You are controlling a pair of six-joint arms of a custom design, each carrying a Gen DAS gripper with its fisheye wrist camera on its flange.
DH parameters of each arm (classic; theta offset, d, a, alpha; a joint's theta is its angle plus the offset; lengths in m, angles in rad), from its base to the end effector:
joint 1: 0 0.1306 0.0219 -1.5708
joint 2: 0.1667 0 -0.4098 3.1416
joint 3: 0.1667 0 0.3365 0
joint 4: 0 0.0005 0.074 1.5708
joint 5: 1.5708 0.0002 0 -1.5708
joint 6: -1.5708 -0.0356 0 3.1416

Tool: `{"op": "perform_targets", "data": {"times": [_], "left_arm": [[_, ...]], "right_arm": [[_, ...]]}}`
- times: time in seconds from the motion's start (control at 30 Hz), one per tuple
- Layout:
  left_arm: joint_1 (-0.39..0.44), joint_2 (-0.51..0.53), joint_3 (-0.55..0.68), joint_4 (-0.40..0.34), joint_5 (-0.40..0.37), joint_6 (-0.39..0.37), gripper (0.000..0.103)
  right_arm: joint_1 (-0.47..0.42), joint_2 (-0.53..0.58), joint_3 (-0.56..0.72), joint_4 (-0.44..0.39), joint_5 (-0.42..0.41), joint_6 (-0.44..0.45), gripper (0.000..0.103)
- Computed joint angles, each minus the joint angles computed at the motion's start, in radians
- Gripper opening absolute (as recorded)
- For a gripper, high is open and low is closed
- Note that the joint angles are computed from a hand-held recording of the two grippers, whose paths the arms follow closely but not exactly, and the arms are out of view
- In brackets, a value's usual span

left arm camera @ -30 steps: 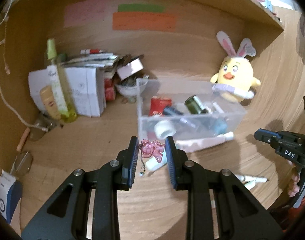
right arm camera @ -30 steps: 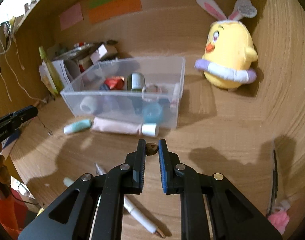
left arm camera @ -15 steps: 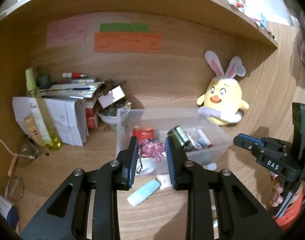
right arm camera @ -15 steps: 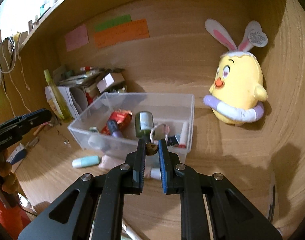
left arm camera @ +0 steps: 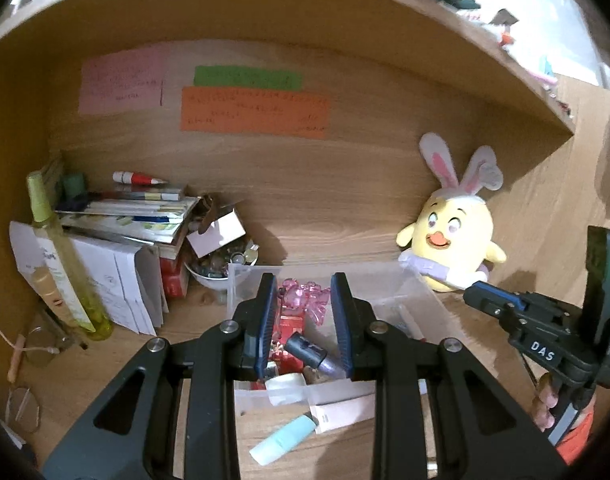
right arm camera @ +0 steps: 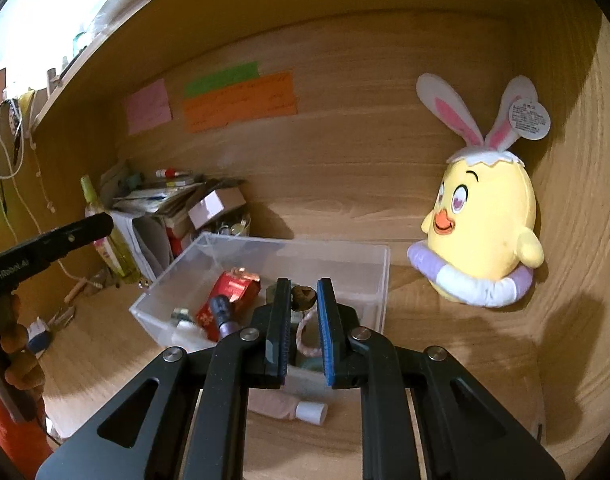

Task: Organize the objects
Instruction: 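Carry the pink keychain and brown item over the clear box, then lower both held items into the clear box and open both tools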

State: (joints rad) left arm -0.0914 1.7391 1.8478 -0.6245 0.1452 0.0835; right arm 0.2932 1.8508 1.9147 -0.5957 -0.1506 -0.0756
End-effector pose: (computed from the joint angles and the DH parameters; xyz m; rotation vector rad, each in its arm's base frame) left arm 0.5831 -0.0591 0.5001 0.0968 2.0887 -0.2577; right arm 0.6005 0.1864 0.4661 -0.3206 2.0944 0.3789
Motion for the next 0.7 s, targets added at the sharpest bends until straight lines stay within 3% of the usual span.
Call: {"op": "perform_targets", "data": {"times": [0.7], "left_arm": [[-0.009,0.184,0.137,-0.180,-0.016,-0.024,0.027]], "right_arm": [[0.018,0.193,0.224,-0.218,0.058,0.041,0.012]]}}
